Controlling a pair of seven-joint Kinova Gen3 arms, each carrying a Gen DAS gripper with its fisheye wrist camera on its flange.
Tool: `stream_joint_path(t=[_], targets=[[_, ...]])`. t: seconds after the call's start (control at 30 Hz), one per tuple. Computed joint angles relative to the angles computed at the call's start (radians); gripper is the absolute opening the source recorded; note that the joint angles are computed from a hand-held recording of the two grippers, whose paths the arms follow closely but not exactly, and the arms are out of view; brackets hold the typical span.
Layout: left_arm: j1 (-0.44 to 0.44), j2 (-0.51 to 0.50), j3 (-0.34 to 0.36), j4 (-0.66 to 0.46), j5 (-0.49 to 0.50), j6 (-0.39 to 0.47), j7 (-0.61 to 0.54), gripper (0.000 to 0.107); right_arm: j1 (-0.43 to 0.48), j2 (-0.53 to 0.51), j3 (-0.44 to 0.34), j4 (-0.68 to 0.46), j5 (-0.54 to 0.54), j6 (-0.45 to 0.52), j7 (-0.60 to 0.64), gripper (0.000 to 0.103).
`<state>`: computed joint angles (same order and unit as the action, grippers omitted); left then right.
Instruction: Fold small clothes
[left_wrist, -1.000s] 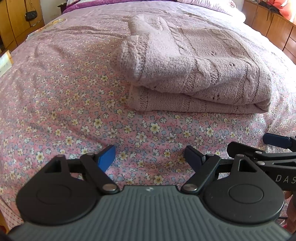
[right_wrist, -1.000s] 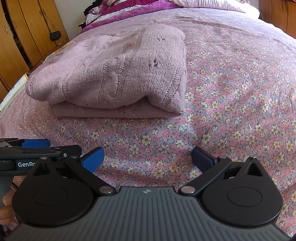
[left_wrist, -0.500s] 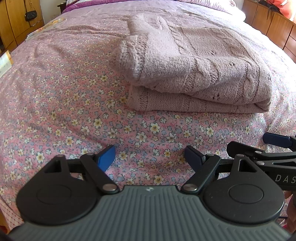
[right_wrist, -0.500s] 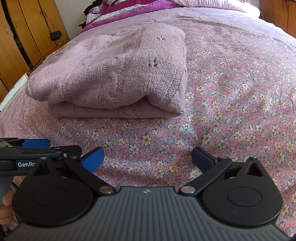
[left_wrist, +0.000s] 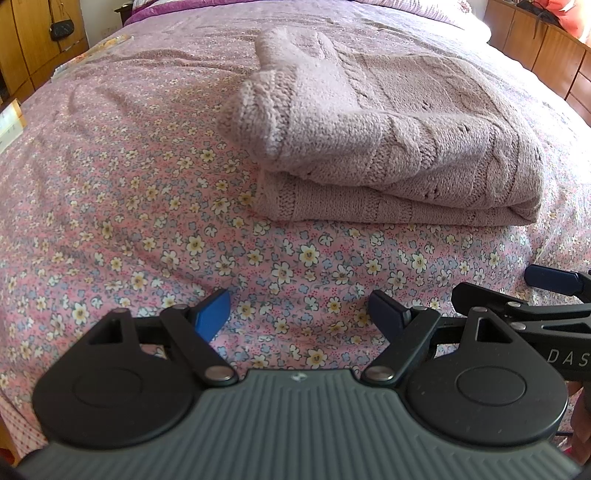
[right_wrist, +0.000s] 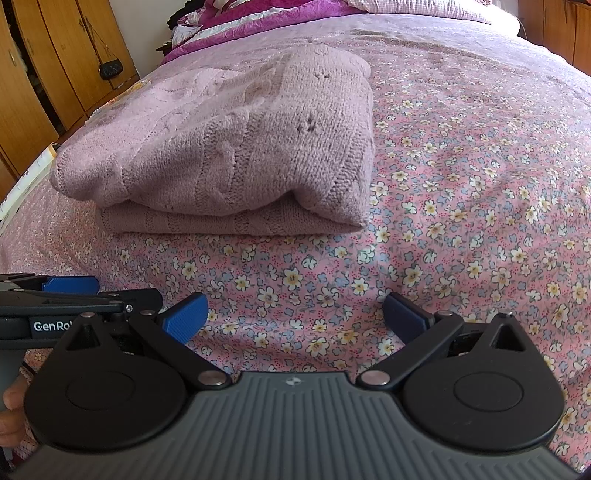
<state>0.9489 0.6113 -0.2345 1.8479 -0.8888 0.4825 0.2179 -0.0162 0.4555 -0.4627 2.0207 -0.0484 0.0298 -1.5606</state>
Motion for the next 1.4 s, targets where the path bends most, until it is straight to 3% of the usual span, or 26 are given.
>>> stream_joint_path(t=[1.4], targets=[[-0.008, -0.004, 0.014, 0.002, -0.012, 0.006, 0.005, 0.084, -0.010, -0.001, 0.010, 0.005, 0.015, -0.007, -0.011, 0.103]])
